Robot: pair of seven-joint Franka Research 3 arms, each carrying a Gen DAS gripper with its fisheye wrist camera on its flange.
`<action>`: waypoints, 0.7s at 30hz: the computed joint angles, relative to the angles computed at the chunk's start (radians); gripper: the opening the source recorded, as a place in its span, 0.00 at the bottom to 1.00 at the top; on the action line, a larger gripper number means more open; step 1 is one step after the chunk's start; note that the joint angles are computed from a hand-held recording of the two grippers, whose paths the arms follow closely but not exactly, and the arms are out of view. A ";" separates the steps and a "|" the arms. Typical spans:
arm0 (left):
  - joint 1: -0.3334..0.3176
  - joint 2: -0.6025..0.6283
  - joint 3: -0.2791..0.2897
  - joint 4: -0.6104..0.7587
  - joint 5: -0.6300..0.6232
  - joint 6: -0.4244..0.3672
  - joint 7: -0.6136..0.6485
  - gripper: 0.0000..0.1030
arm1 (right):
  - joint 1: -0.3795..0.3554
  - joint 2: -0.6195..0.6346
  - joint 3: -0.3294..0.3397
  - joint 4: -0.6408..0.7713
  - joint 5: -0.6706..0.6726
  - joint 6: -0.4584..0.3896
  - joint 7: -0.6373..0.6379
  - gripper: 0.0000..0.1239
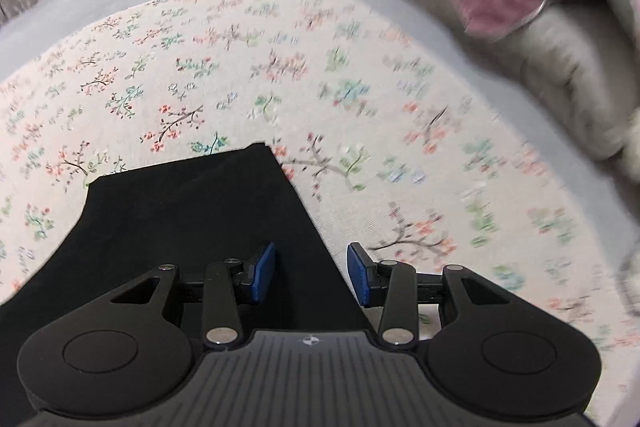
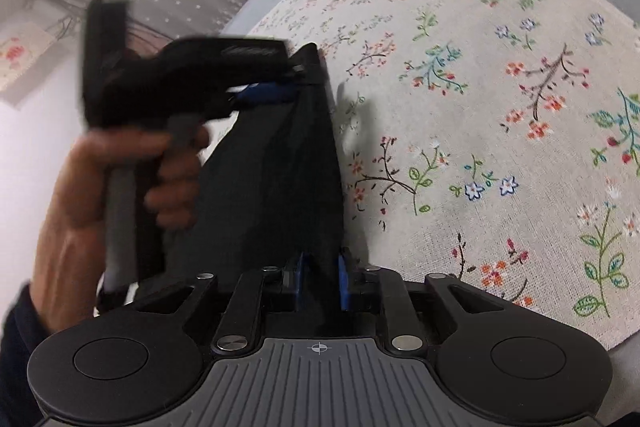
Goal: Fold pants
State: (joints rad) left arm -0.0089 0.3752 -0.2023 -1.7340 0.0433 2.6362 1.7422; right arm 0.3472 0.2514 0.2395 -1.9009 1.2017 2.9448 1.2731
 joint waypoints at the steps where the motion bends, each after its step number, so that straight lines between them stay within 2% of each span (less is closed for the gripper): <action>1: -0.019 0.008 0.019 0.008 0.035 -0.008 -0.026 0.57 | 0.007 0.002 -0.006 0.001 -0.022 0.003 0.018 0.07; 5: -0.068 0.024 0.059 0.032 0.140 -0.020 -0.129 0.57 | 0.007 -0.009 -0.001 -0.010 -0.018 0.011 0.005 0.05; 7: -0.083 0.033 0.070 0.050 0.176 -0.033 -0.178 0.53 | 0.010 -0.011 0.001 -0.010 -0.022 0.017 -0.004 0.04; 9: -0.104 0.035 0.089 0.049 0.231 -0.026 -0.237 0.39 | 0.008 -0.020 0.007 -0.016 -0.002 0.021 -0.024 0.04; 12: -0.129 0.038 0.108 0.046 0.315 -0.018 -0.307 0.27 | 0.006 -0.017 0.013 -0.009 0.037 0.029 -0.062 0.04; 15: -0.143 0.045 0.114 0.055 0.375 -0.024 -0.347 0.24 | 0.016 -0.019 0.014 -0.005 0.047 0.054 -0.102 0.04; 17: -0.146 0.049 0.114 0.063 0.400 -0.035 -0.361 0.23 | 0.029 -0.018 0.007 -0.008 0.013 0.071 -0.085 0.03; 21: -0.134 0.043 0.101 0.063 0.402 -0.042 -0.372 0.18 | 0.043 -0.020 0.006 -0.018 -0.037 0.113 -0.075 0.03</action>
State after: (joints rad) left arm -0.1428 0.4186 -0.1011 -1.6711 0.4450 2.5941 1.3702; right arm 0.3900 0.2309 0.2458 -1.9188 1.1652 3.0575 1.1980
